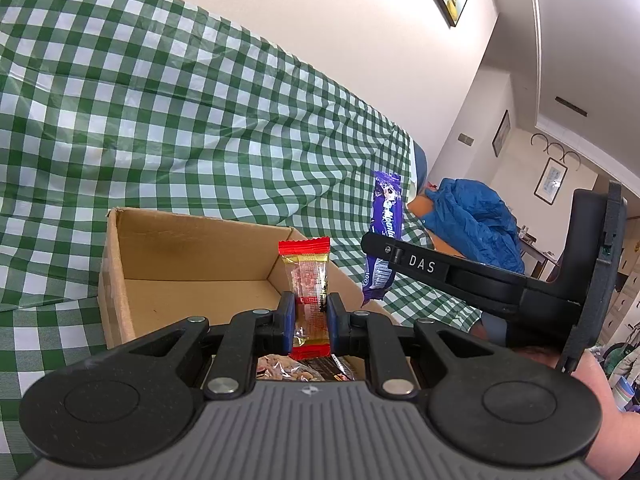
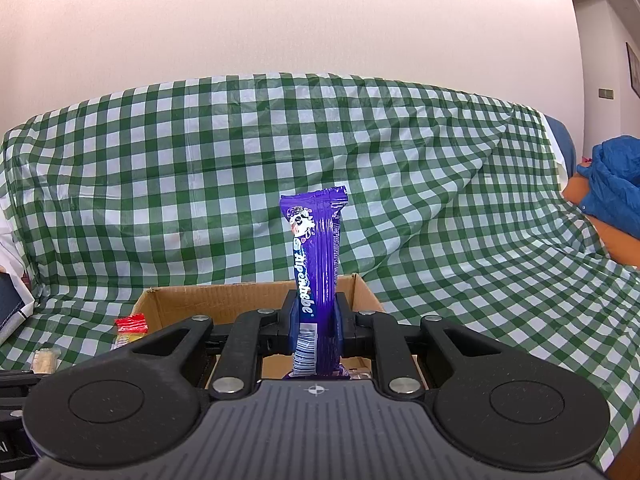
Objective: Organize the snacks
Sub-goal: 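Hold the purple bar and red candy above the open cardboard box with both tools, then open both tools to drop the purple bar and red candy into the box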
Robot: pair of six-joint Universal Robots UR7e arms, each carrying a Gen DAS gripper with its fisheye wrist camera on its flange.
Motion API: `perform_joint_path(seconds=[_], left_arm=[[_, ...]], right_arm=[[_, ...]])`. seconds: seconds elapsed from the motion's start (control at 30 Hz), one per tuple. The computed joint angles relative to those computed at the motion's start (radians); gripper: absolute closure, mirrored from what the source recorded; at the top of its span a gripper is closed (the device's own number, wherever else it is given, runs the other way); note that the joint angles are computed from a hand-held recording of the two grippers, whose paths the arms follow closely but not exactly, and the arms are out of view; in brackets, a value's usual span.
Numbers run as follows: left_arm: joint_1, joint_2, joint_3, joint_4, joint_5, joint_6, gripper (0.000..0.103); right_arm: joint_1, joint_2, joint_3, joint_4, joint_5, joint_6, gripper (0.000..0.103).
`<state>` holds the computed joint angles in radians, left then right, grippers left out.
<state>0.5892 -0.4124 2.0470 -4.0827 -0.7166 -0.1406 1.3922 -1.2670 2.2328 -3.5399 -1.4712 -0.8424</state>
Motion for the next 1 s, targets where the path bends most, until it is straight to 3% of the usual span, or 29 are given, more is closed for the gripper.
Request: perform_joint_path(seconds=[0.2,0.23,0.27,0.3,0.37,0.4,0.7,0.87,0.93,1.0], left_arm=[[0.002,-0.004,0.002,0.01,-0.001,-0.009,0.085],[0.005,-0.01,0.007,0.016,-0.009,-0.026,0.082],[0.014,-0.021,0.016,0.028,-0.03,-0.054,0.071],[0.017,-0.024,0.019,0.029,-0.03,-0.073,0.066],[0.012,-0.023,0.02,0.021,0.006,-0.08,0.066],[0.012,-0.025,0.023,0.017,0.012,-0.084,0.066],[-0.012,-0.081,0.108,0.019,0.126,-0.166,0.066],[-0.049,-0.135,0.198,0.032,0.227,-0.229,0.066],[-0.071,-0.168,0.251,0.065,0.28,-0.292,0.066],[-0.088,-0.232,0.325,0.198,0.32,-0.451,0.066]], right_arm=[[-0.001,-0.001,0.002,0.001,-0.001,-0.003,0.086],[0.002,0.003,0.001,-0.005,-0.014,-0.009,0.085],[0.008,0.006,-0.004,0.0,-0.03,-0.017,0.084],[0.013,0.008,-0.009,0.019,-0.051,-0.023,0.08],[0.022,0.013,-0.018,0.047,-0.088,-0.02,0.042],[0.022,0.012,-0.02,0.055,-0.092,-0.018,0.038],[0.035,0.025,-0.025,0.087,-0.092,-0.023,0.034],[0.054,0.02,0.014,0.088,-0.08,-0.072,0.034],[0.059,0.016,0.038,0.068,-0.061,-0.103,0.034],[0.063,0.008,0.059,0.064,-0.041,-0.122,0.034]])
